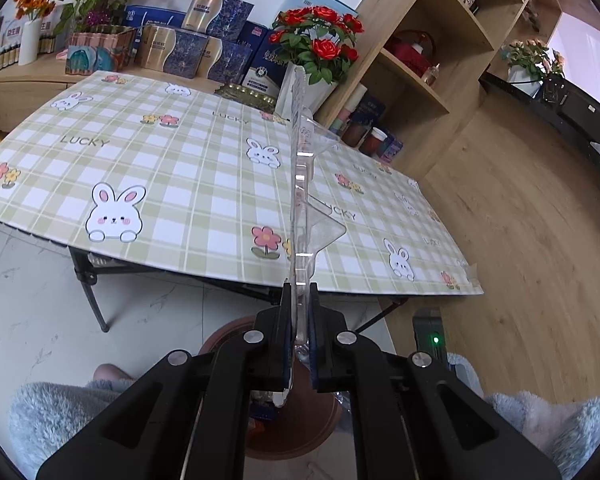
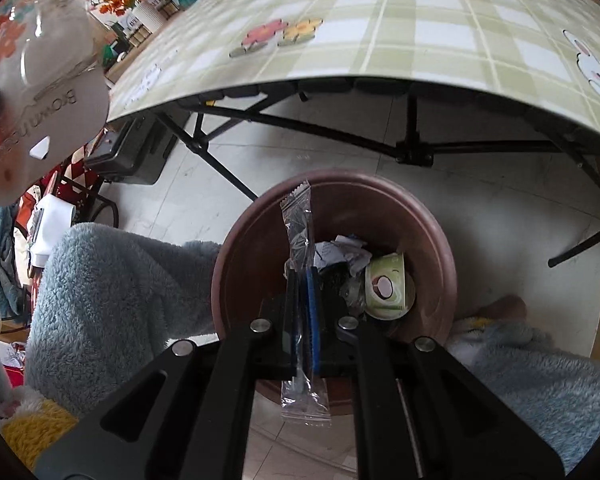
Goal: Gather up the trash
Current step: 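Carry the leaflet over the bin with the left gripper while the right gripper drops the fork in, then open the left gripper to drop the leaflet into the bin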
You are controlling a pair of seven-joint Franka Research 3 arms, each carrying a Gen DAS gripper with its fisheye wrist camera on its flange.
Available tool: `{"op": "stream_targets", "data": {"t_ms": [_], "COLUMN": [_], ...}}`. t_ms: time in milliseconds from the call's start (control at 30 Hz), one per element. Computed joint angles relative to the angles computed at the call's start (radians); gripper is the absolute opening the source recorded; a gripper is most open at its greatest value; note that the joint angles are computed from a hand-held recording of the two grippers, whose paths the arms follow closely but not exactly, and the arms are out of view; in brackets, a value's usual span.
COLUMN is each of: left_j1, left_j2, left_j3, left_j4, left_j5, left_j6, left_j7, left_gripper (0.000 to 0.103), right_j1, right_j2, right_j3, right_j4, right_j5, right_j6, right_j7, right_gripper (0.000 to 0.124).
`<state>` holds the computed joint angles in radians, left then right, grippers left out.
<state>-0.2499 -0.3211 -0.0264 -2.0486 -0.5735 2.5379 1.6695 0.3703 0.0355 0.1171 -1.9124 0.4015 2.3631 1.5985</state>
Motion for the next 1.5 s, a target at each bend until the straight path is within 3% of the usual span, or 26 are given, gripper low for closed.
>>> {"op": "stream_targets", "data": {"t_ms": [267, 500, 633, 867, 1000, 1233, 1500], "left_j1": [-0.003, -0.008, -0.003, -0.003, 0.004, 0.014, 0.04], "left_j2": [-0.008, -0.005, 0.003, 0.019, 0.033, 0.07, 0.139], "left_j3": [0.002, -0.005, -0.015, -0.024, -0.035, -0.051, -0.073], "left_j4": [-0.024, -0.035, -0.033, -0.027, -0.024, -0.006, 0.033], "left_j5": [-0.011, -0.007, 0.021, 0.031, 0.039, 0.042, 0.031], "left_j6": [-0.01, -0.037, -0.06, -0.106, -0.136, -0.207, -0.34], "left_j7": [-0.001, 0.012, 0.011, 0.023, 0.018, 0.006, -0.03], "left_gripper": [0.007, 0.007, 0.007, 0.007, 0.007, 0.007, 0.007], "right_j1": [0.0, -0.002, -0.005, -0.042, -0.074, -0.113, -0.139], "right_j2": [0.007, -0.05, -0.085, -0.146, -0.181, -0.219, -0.245], "right_j3": [-0.002, -0.002, 0.004, 0.014, 0.013, 0.011, 0.015], "right_j4": [0.011, -0.039, -0.048, -0.043, -0.051, -0.071, -0.103], "right_j5": [-0.015, -0.017, -0.159, -0.439, -0.497, -0.504, -0.494], "right_j6": [-0.008, 0.076, 0.127, 0.18, 0.204, 0.219, 0.218], "right_j7": [0.011, 0.024, 0.114, 0.295, 0.353, 0.408, 0.438], "right_gripper": [0.013, 0.07, 0.093, 0.097, 0.097, 0.097, 0.097]}}
